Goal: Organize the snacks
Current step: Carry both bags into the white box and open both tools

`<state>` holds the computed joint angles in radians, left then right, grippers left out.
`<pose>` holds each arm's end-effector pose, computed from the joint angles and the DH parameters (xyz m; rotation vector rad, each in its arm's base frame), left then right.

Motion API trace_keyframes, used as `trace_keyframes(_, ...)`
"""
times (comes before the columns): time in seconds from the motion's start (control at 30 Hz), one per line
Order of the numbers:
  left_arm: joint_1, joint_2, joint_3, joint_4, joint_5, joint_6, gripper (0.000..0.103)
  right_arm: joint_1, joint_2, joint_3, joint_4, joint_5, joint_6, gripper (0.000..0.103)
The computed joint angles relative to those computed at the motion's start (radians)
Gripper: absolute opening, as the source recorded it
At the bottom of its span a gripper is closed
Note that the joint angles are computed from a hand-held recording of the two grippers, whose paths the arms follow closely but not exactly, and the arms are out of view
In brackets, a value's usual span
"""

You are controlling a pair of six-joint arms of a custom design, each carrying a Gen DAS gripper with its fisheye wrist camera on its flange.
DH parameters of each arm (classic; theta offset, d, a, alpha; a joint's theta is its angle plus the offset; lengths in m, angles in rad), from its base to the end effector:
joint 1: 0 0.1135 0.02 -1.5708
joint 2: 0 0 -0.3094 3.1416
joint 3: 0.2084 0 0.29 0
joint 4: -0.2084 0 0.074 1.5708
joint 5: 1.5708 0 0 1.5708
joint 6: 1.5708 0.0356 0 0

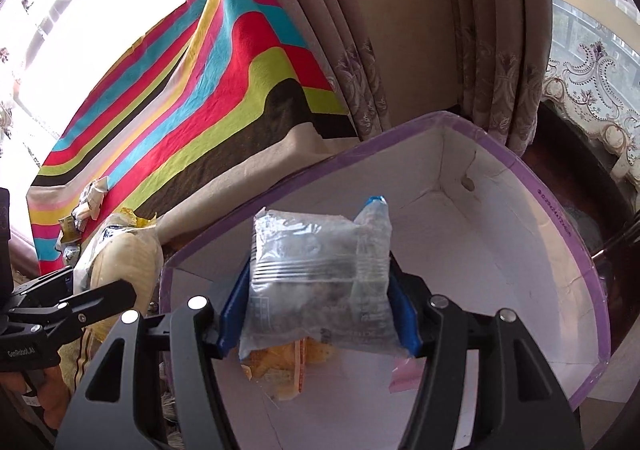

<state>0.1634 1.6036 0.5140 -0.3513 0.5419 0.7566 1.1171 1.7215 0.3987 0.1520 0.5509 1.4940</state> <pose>0.2281 0.0190 0.0954 0.8435 2.5916 -0.5996 0.1197 0.2030 0.0630 0.6077 2.4234 0.3031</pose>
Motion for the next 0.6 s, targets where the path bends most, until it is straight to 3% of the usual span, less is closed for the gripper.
trace_keyframes(0.17, -0.014, -0.008, -0.006, 0.012, 0.015, -0.019, 0.075, 0.011, -0.008, -0.001, -0.009, 0.01, 0.013, 0.062)
trace_keyframes(0.6, 0.064, -0.034, 0.01, -0.032, 0.074, 0.006, 0.075, 0.012, -0.01, 0.07, -0.054, -0.007, -0.048, 0.063)
